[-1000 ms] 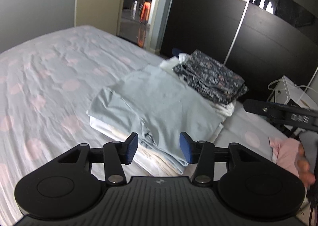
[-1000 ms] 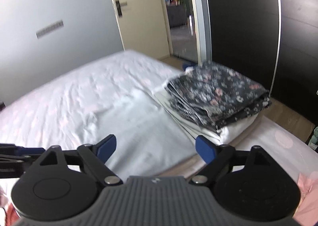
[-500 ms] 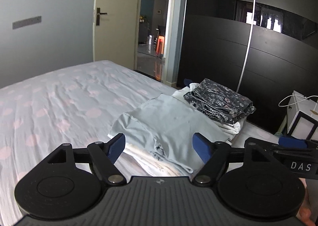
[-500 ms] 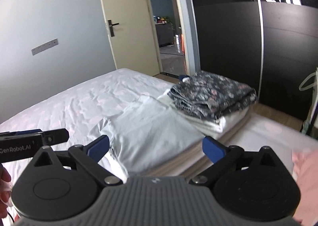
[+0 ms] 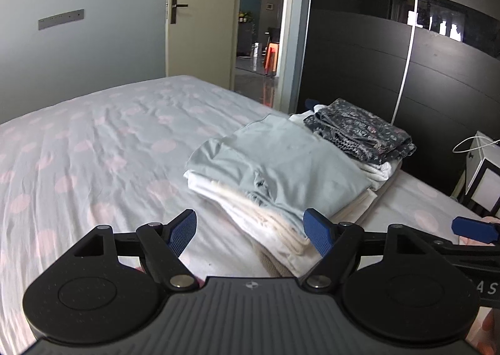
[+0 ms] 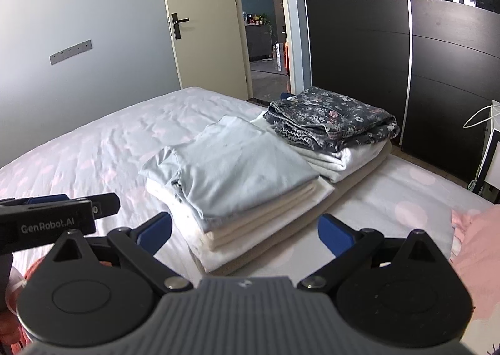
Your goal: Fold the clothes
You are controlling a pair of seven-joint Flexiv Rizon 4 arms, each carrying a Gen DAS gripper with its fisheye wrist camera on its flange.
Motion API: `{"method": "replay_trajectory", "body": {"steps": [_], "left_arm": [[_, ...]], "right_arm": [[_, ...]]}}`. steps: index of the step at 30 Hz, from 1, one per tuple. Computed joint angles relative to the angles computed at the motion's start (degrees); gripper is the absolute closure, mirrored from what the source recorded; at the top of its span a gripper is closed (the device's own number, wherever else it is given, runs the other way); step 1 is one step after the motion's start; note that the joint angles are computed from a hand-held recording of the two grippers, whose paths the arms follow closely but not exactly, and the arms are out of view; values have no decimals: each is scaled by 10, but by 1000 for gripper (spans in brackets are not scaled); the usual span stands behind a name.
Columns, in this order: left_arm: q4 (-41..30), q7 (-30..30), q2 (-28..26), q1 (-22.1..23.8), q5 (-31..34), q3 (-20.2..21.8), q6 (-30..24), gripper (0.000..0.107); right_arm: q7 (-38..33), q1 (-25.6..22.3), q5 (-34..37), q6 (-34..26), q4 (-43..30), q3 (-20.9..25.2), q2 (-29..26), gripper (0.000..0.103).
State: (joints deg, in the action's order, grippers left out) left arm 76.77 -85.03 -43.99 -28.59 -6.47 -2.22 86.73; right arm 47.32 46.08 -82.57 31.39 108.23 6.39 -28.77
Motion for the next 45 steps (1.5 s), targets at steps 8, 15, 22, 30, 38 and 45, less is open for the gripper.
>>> {"method": "replay_trajectory", "body": {"steps": [8,15,22,30,38,45], "left_arm": [[9,-32,10,-19,16,29,-17,31],[14,-37,12,-9,15,18,-25,31],[17,-44,14,-4,15,12,-30,32],[14,-50,14,-6,22,17,-32,32],[16,-48,17,-2,20,11,-37,32],[14,-50,17,-1,21,11,-42,32]], "right_arm": [[-5,0,-8,15,1,1,-5,2],[-8,3,-5,18,-4,-1,-10,2],[-16,8,-1,13,-9,-3,-12,2],[-17,9,-1,10,-10,-4,-13,2],[-17,9,-1,11,-12,-4,-13,2],[-16,10,1,10,-12,-4,-13,2]]}}
